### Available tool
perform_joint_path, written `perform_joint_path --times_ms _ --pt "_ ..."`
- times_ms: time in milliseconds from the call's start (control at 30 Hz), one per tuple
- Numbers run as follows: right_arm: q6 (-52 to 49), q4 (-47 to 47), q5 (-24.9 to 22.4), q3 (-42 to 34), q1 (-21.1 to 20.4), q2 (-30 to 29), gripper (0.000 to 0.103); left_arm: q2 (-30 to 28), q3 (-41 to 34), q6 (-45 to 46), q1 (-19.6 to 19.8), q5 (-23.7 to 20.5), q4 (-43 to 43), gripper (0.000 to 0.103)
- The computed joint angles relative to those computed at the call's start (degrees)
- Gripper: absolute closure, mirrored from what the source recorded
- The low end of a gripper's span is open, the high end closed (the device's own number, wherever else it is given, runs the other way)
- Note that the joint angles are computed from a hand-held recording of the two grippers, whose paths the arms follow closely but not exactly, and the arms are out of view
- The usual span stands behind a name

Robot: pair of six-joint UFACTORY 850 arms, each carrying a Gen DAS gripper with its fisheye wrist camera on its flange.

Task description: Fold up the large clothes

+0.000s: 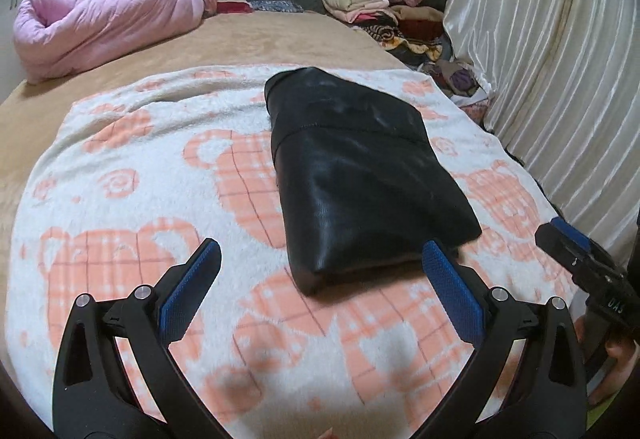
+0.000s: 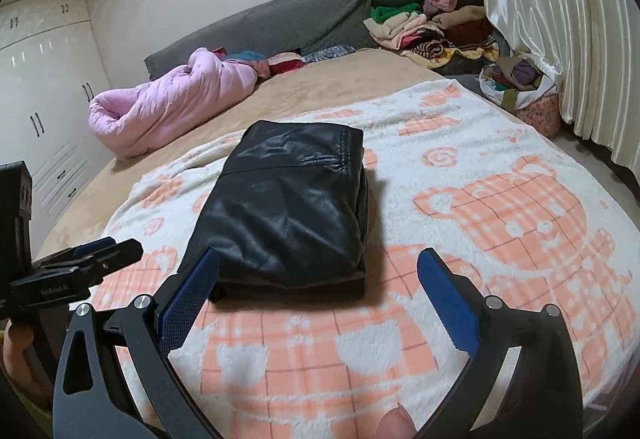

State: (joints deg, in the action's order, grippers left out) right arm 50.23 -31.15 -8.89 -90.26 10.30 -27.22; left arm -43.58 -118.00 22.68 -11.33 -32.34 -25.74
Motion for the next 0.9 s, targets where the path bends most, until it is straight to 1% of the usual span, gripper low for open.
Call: perform_joint_path --times_ms 100,200,300,333,400,467,500,600,667,767,900 --pt "9.4 -9.6 0.5 2.5 0.8 1.5 0.004 2.2 4.1 0.2 -0.1 1.7 0.6 0.008" --pt "14.0 -15.4 -0.9 4.2 1.5 2.4 0.004 3.7 7.2 0.4 0.0 2.6 1.3 0.008" --pt "24.4 -27.1 -2.1 6.8 2.5 3.7 0.004 5.3 10.8 1.1 0.0 4.1 1.3 0.008" --pt "30.0 -32.8 -1.9 8.3 2.7 4.3 0.004 5.8 12.0 0.7 0.0 4.8 2.2 0.008" --pt "38.4 -40.9 -1.8 10.1 3.3 5.0 0.004 6.7 14.0 -0.1 0.0 5.8 2.6 0.008" --pt "43.1 -45.7 -1.9 11.2 3.6 5.2 0.004 7.3 15.5 -0.4 0.3 6.7 1.9 0.008" --pt "44.9 -47.2 -2.4 11.7 3.9 5.2 0.004 7.6 16.2 -1.6 0.3 7.2 2.4 0.008" --pt "45.5 -46.9 -3.6 12.2 4.1 4.9 0.004 8.2 17.4 -1.8 0.4 8.2 2.2 0.008" --pt "41.2 -43.0 -3.6 11.8 4.1 4.5 0.004 8.5 18.0 -0.9 0.6 8.6 0.4 0.008" --pt "40.0 -42.5 -4.0 11.5 4.3 4.1 0.004 8.9 18.5 -1.9 0.5 9.3 1.5 0.008" --pt "38.3 -41.6 -3.7 11.1 4.4 3.9 0.004 8.9 18.5 -2.2 0.4 9.0 1.8 0.008"
